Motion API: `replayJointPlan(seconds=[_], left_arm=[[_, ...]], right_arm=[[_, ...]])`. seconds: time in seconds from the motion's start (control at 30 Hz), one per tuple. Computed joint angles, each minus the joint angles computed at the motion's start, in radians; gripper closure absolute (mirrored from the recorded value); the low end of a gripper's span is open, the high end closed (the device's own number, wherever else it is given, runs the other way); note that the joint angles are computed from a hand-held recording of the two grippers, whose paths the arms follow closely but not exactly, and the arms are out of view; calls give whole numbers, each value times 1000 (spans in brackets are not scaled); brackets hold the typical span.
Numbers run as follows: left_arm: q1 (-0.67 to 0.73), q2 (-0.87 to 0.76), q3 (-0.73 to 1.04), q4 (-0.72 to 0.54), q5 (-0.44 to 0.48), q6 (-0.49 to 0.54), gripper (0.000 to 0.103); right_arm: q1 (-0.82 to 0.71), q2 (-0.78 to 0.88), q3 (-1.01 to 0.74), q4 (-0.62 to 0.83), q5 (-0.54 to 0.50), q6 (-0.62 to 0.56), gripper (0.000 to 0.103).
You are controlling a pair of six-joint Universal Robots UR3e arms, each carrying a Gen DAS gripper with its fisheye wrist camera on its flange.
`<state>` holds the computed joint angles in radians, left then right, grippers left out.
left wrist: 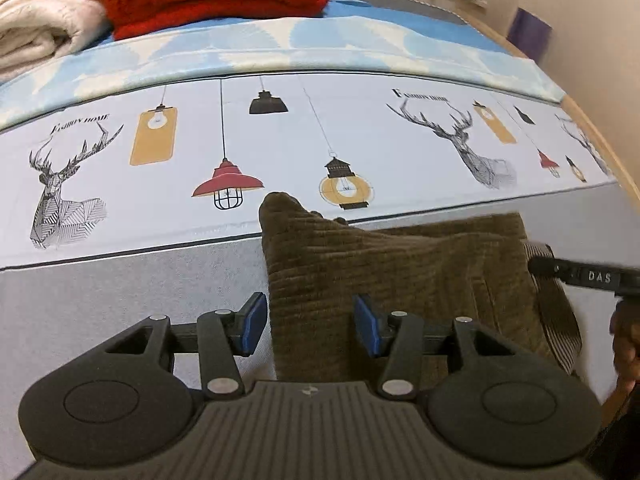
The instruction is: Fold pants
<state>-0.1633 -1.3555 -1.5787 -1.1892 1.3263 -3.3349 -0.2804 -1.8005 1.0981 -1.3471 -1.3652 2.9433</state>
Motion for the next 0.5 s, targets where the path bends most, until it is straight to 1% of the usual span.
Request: replayJointPlan(seconds=[0.07,0.17,0.2,0.27,0.4,0.5], left_arm=[[-18,-35,35,-5,19,-21,50],[-7,-48,60,-23,18,-8,50],[-5,-54,63,-27,20,-7,50],[-5,-66,71,-37,26,-11,51],[-16,-99,93,-53,48,-19,52],[-32,-133,118,-79,76,-23,53]], right_arm=[[11,7,5,-10,-17,20,21],[35,7,26,-41,-43,-4,17],[37,9,29,-48,-48,4,16],[17,21,18,-28,-30,-5,13],[-37,90,-103,112,27,-27,13],[-60,161,-219,219,47,-79,9]])
